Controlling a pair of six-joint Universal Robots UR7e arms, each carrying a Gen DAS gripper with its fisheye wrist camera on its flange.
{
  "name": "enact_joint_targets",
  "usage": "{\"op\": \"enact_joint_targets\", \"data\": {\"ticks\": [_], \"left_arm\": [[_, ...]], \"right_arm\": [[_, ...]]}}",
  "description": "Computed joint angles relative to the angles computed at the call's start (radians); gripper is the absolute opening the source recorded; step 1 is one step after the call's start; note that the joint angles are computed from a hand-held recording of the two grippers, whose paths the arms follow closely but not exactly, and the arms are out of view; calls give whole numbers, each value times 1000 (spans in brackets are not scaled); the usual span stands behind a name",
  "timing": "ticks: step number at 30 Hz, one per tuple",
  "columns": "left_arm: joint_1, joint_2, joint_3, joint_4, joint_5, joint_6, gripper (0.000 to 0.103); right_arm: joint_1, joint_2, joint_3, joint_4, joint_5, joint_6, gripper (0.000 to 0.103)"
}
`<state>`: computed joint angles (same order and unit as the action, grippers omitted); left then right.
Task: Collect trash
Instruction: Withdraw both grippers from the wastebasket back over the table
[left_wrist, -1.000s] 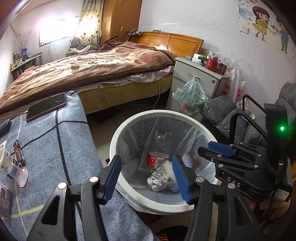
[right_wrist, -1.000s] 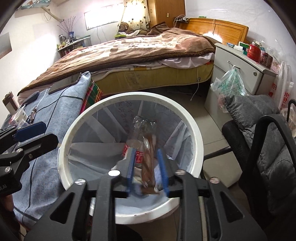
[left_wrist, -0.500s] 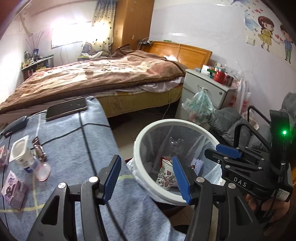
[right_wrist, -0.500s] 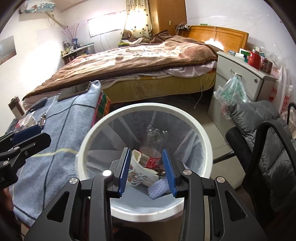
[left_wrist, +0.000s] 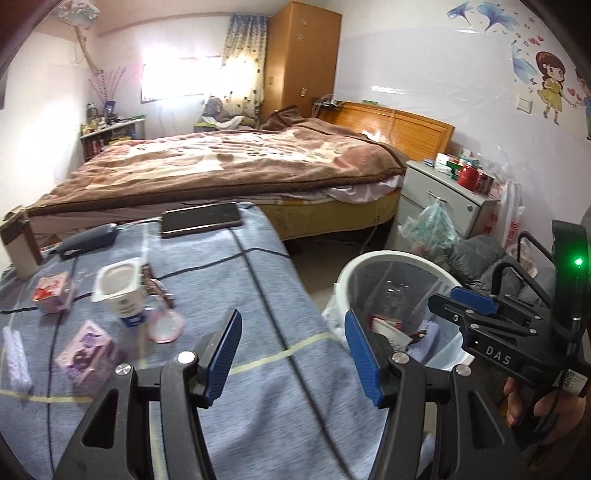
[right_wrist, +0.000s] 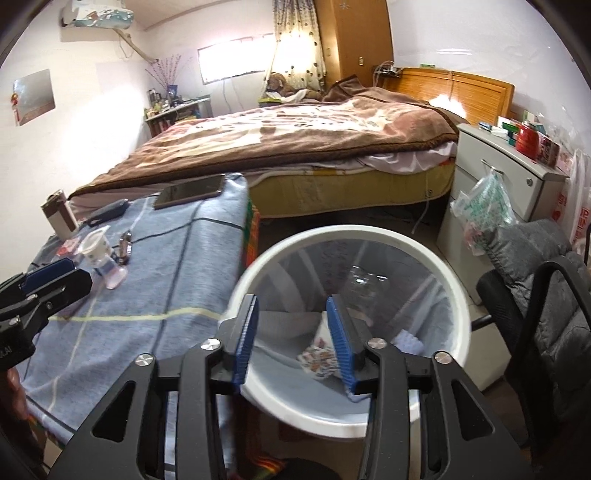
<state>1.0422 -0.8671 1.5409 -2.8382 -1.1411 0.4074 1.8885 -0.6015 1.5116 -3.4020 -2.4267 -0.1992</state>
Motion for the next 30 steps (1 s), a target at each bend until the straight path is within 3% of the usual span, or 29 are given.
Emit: {"op": "enact_joint_targets", "data": {"ticks": [2,16,30], "left_arm": [[5,-11,5,-12,15,3,60],[81,-97,31,-87,101,18,63],[179,-145,-17,-110,160,11,65]], "right_arm": [[5,10,-9,-1,20,-4,53],[58,144,-179,89,90,-18,53],[80,277,-380,287,173,32,54]]}}
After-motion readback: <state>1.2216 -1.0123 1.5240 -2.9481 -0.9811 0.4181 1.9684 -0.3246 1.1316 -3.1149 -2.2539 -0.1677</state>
